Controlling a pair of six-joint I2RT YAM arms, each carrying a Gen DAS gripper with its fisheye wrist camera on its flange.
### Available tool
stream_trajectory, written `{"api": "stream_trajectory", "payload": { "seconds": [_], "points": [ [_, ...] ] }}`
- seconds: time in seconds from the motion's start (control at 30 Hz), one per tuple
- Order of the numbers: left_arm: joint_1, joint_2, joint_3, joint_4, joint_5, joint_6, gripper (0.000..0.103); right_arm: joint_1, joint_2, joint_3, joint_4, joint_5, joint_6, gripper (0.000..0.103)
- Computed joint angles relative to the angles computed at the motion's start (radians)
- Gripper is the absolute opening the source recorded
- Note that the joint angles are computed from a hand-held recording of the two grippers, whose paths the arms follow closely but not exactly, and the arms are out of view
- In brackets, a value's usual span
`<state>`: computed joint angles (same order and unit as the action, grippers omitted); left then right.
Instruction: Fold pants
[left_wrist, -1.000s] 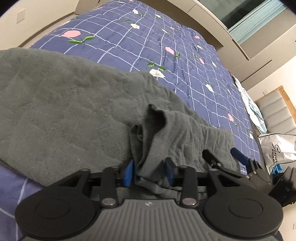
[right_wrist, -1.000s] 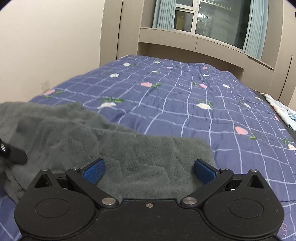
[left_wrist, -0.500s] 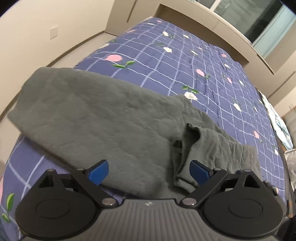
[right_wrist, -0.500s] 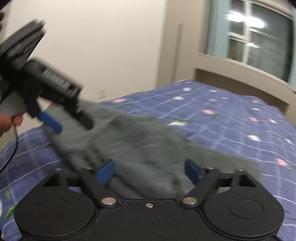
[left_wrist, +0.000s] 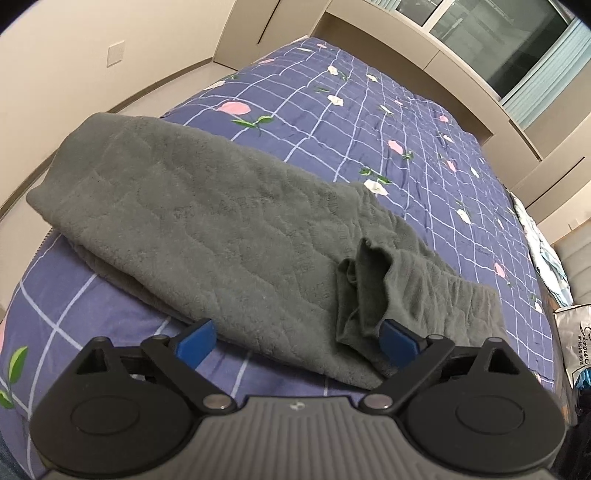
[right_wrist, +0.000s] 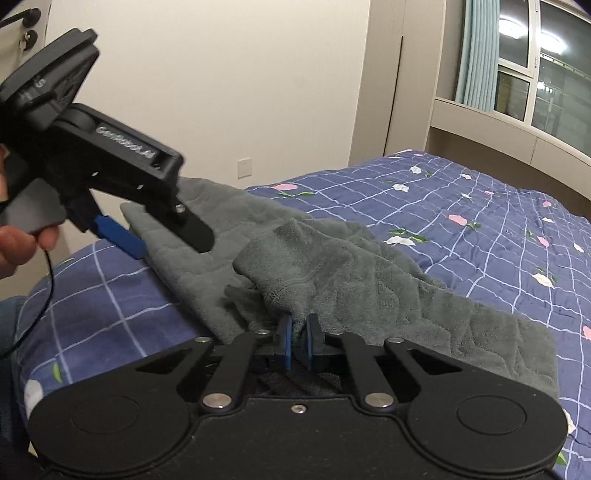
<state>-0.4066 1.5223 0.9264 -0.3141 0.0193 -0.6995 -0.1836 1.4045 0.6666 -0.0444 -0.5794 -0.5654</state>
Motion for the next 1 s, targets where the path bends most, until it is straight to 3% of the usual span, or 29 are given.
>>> {"api": "stream_trajectory", "payload": {
  "seconds": [0.1, 0.2, 0.43, 0.57, 0.7, 0.77, 0.87, 1.0],
  "points": [
    [-0.019, 0.050, 0.042, 0.012, -0.031, -0.001, 0.097, 0.017, 0.004, -0.012, -0.019, 0.031, -0.045, 0.008],
    [-0.045, 0.114, 0.100, 0.025, -0.077, 0.000, 0.097, 0.025, 0.011, -0.021, -0.007, 0.040, -0.040, 0.022],
    [-0.083, 0.285, 0.262, -0.052, -0.165, 0.065, 0.096, -0.111, 0.020, 0.052, -0.023, -0.086, 0.049, 0.073],
    [-0.094, 0.323, 0.272, -0.070, -0.184, 0.092, 0.094, -0.146, 0.132, 0.119, 0.102, 0.039, 0.103, 0.091],
    [-0.103, 0.335, 0.261, -0.058, -0.198, 0.108, 0.094, -0.140, 0.284, 0.191, 0.242, 0.248, 0.171, 0.095],
    [-0.101, 0.346, 0.270, -0.060, -0.197, 0.114, 0.095, -0.137, 0.356, 0.228, 0.263, 0.339, 0.193, 0.102],
    [-0.103, 0.357, 0.284, -0.072, -0.205, 0.125, 0.097, -0.157, 0.422, 0.246, 0.269, 0.332, 0.237, 0.102],
    [-0.084, 0.318, 0.270, -0.069, -0.177, 0.104, 0.097, -0.163, 0.381, 0.195, 0.313, 0.333, 0.233, 0.102]
  ]
}}
